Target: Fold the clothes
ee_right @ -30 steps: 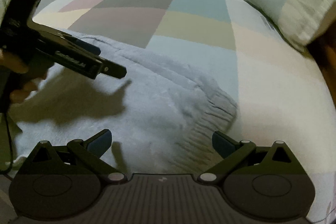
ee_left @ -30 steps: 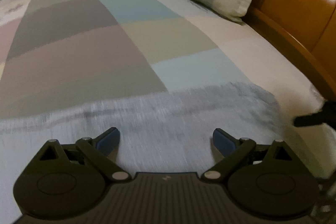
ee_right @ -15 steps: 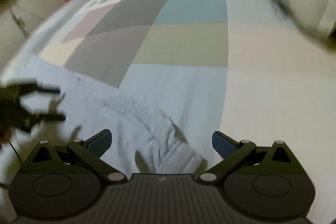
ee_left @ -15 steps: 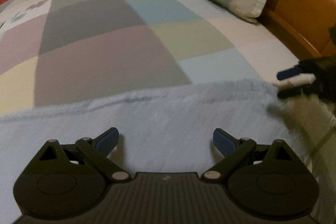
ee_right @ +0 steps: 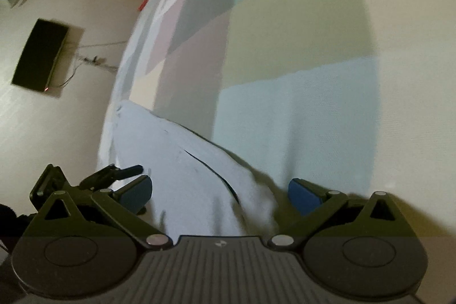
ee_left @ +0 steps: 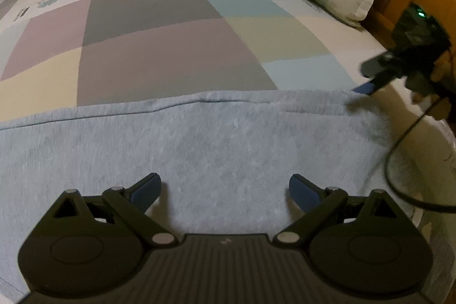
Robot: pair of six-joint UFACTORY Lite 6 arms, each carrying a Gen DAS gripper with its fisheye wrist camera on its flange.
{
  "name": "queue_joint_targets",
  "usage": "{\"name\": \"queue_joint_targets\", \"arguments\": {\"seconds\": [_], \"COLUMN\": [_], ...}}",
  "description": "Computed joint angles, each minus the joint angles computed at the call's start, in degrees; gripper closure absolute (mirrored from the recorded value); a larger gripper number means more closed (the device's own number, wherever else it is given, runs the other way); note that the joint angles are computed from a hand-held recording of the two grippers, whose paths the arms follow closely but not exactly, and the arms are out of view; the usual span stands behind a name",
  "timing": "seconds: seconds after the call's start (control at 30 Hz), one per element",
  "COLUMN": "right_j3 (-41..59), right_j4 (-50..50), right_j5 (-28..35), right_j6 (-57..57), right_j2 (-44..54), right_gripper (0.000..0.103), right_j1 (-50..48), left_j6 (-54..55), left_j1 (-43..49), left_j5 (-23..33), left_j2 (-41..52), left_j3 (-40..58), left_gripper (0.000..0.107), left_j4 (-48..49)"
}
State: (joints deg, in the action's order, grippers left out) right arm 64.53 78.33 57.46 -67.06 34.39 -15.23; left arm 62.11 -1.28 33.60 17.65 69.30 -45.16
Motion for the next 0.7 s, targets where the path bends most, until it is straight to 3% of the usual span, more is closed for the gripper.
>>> {"name": "queue_joint_targets", "arguments": {"seconds": [0.13, 0.37, 0.63, 0.7], "right_j3": [4.1, -6.0, 10.5, 10.7], "right_j4": [-3.3, -6.4, -4.7, -5.9], "right_j5": [1.4, 5.3, 6.7, 6.2], "right_j6": [3.3, 3.5, 4.4, 3.4], "right_j2": [2.1, -4.6, 7.3, 7.4], "right_gripper": [0.0, 0.0, 0.0, 0.011], "right_j1": [1.8, -1.9, 6.2, 5.9], "left_j6": [1.3, 2.5, 2.9, 3.4], "left_j1": [-0.6, 0.7, -0.7, -0.6], "left_j5": [-0.1, 0.3, 0.2, 0.2], "left_j2": [-0.6, -1.1, -0.8, -0.9], "left_j3": [-0.1, -0.5, -0.2, -0.3], "left_gripper": [0.011, 0.011, 0.011, 0.011], "left_j4": [-0.1, 0.2, 0.3, 0.2]}}
